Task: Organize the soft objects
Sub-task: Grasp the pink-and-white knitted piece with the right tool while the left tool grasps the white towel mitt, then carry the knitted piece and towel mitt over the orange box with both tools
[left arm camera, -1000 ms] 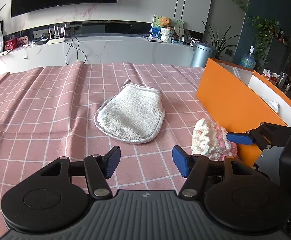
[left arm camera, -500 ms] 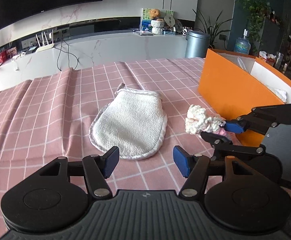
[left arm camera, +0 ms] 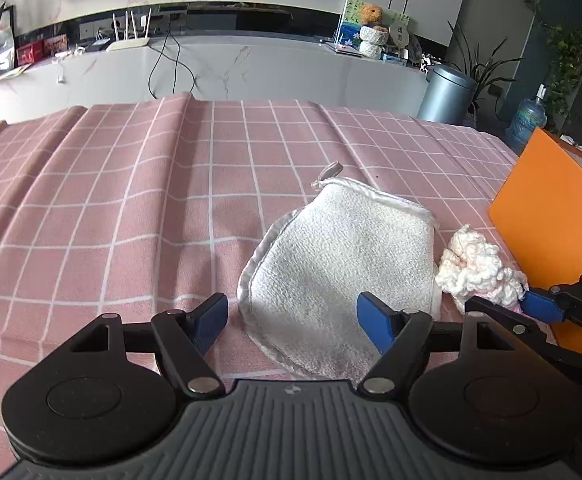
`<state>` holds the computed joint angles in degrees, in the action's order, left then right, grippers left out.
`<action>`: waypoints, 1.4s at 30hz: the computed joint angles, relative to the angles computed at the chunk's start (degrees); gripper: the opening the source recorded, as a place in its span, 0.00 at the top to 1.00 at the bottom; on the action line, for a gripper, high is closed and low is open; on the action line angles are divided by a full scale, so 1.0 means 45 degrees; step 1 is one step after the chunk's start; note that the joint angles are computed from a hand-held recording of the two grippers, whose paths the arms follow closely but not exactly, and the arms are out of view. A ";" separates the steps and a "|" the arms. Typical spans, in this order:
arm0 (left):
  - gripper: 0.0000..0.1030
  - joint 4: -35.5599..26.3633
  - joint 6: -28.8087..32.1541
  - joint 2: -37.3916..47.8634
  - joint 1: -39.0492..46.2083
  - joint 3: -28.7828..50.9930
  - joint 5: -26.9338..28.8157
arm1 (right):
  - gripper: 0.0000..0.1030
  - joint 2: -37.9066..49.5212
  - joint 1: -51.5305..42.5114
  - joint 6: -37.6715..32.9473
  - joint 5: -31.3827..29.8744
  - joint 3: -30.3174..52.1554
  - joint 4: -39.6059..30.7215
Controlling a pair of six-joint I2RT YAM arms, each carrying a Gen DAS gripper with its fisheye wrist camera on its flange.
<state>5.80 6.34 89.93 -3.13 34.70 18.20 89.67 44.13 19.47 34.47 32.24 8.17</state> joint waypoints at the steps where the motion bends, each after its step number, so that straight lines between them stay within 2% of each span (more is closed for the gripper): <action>1: 0.15 0.0372 -0.0054 0.0013 -0.0024 -0.0160 0.0023 | 0.81 0.0183 -0.0076 0.0010 -0.0167 0.0090 0.0152; 5: 0.15 0.0934 -0.0014 -0.0085 -0.0422 -0.0499 -0.0457 | 0.81 0.0532 -0.0154 -0.0144 -0.0334 0.0099 0.0704; 9: 0.23 0.1748 0.0010 -0.0416 -0.1123 -0.1180 -0.1304 | 0.81 0.0632 -0.0113 -0.0270 -0.0314 -0.0013 0.0986; 11: 0.37 0.1888 -0.0017 -0.0540 -0.1283 -0.1328 -0.1274 | 0.81 0.0693 -0.0089 -0.0266 -0.0303 0.0010 0.1024; 13: 0.57 0.1832 0.0159 -0.0629 -0.1344 -0.1353 -0.1064 | 0.81 0.0695 -0.0077 -0.0311 -0.0307 0.0013 0.1026; 15: 0.68 0.1864 0.0145 -0.0619 -0.1373 -0.1360 -0.0788 | 0.81 0.0696 -0.0066 -0.0351 -0.0309 -0.0020 0.1062; 18: 0.80 0.2230 0.0133 -0.0790 -0.1593 -0.1587 -0.0907 | 0.81 0.0674 -0.0059 -0.0409 -0.0318 -0.0032 0.1053; 21: 0.82 0.2776 0.0266 -0.1266 -0.1815 -0.2002 -0.1284 | 0.81 0.0595 -0.0053 -0.0528 -0.0322 -0.0044 0.0959; 27: 0.84 0.2443 0.0086 -0.2661 -0.1753 -0.2377 -0.1330 | 0.84 -0.0259 0.0401 -0.0030 0.0348 -0.0074 0.0004; 35: 0.86 0.0541 -0.0262 -0.5757 -0.1737 -0.2991 -0.1446 | 0.84 -0.2929 0.1618 0.0707 0.1279 -0.0613 -0.1894; 39: 0.86 -0.0751 -0.0526 -0.7435 -0.2208 -0.3111 -0.1714 | 0.84 -0.4645 0.2282 0.1373 0.1641 -0.0700 -0.3505; 42: 0.86 -0.2048 -0.0906 -0.8746 -0.2693 -0.3013 -0.2071 | 0.84 -0.6028 0.3187 0.1883 0.2417 -0.0721 -0.4888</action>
